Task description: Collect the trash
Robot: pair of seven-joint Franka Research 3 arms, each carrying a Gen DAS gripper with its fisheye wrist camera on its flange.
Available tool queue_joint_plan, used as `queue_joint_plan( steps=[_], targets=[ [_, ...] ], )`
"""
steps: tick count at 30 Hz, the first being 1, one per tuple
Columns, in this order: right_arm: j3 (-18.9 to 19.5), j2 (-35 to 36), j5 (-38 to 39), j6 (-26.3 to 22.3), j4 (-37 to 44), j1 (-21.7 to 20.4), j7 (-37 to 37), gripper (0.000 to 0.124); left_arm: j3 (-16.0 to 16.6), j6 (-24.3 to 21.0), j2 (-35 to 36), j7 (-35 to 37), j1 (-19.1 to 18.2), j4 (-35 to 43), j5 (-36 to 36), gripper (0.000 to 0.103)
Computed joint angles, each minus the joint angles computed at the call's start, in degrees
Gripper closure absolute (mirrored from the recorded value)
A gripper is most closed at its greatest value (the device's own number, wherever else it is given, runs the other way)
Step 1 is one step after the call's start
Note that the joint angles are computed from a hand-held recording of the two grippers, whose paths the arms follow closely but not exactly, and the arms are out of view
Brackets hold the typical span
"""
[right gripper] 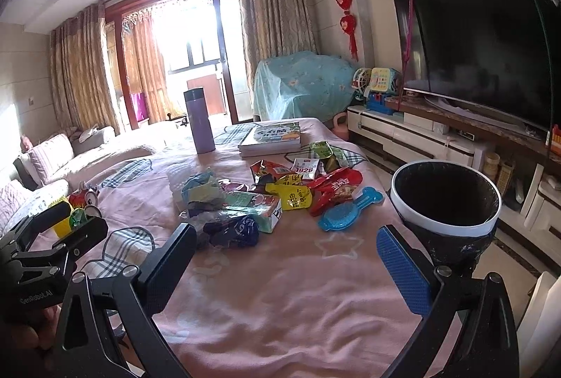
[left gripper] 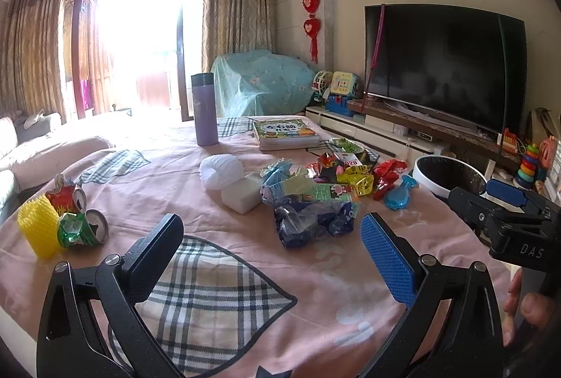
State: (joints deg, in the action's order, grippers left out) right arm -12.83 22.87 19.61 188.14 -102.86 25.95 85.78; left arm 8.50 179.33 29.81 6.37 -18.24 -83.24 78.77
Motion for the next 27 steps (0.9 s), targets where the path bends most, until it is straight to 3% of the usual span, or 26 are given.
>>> queue_joint_plan(
  steps=[18,27],
  targets=[
    [4.4,0.1,0.4,0.6,0.3,-3.7,-1.2,0.021,0.8,0.4,0.4,1.3,-0.4,-0.1,-2.0,0.000],
    [6.3,-0.5,1.1,1.3,-0.2,-5.1,-2.2,0.021,1.4,0.7,0.4,-1.7,-0.8,0.3,0.7,0.000]
  ],
)
